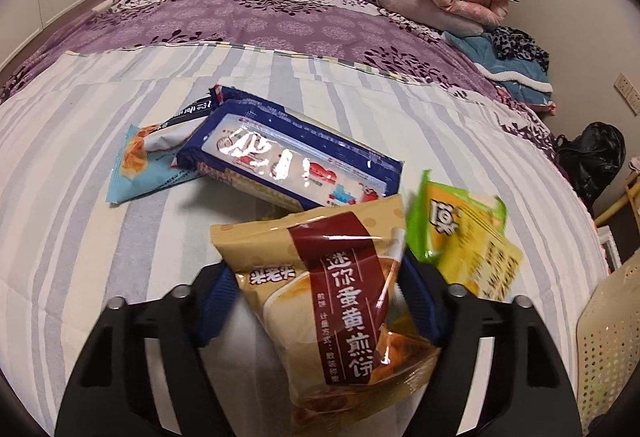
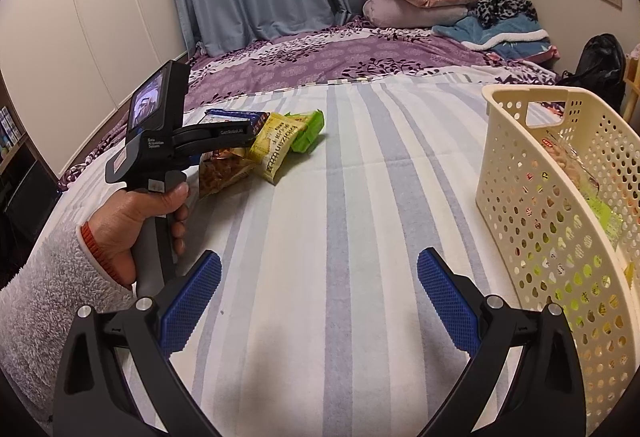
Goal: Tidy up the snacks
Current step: 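Grasp the second yellow bibizan packet with the right gripper while the left holds the brown bag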
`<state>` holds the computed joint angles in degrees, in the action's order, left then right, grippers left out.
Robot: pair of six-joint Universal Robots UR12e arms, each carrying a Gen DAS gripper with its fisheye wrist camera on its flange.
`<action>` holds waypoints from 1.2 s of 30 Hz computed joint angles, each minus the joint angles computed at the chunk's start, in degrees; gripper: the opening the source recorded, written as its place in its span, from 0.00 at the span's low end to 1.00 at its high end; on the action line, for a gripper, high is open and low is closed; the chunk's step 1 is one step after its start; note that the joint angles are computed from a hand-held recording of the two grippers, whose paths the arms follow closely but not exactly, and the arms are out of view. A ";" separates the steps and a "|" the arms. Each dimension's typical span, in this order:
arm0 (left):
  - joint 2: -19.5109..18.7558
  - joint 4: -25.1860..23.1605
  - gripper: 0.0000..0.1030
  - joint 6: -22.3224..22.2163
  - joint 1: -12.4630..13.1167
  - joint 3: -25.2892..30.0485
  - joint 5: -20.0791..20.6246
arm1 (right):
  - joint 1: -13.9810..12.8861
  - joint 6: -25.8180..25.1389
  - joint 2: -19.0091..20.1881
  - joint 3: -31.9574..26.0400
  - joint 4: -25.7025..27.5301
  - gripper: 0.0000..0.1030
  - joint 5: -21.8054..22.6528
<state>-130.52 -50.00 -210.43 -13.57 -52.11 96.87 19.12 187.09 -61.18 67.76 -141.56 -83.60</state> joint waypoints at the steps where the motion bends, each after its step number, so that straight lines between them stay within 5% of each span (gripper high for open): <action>1: 0.37 0.47 0.69 0.11 0.02 -0.65 -0.25 | 0.06 -0.07 0.16 -0.12 -0.03 0.95 -0.02; 17: 8.33 7.70 0.65 1.36 0.74 -12.82 0.02 | 0.64 0.84 8.78 -12.04 7.15 0.95 3.07; 31: 13.13 11.38 0.64 0.89 1.83 -19.39 0.67 | 3.05 2.04 23.29 -36.79 19.80 0.94 -0.03; 36: 13.84 12.24 0.65 0.45 2.19 -20.58 0.33 | 3.65 3.08 26.78 -43.40 24.79 0.80 -3.40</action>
<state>-116.68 -37.75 -209.99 -11.39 -72.69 97.20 22.76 190.17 -34.40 24.36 -116.78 -87.01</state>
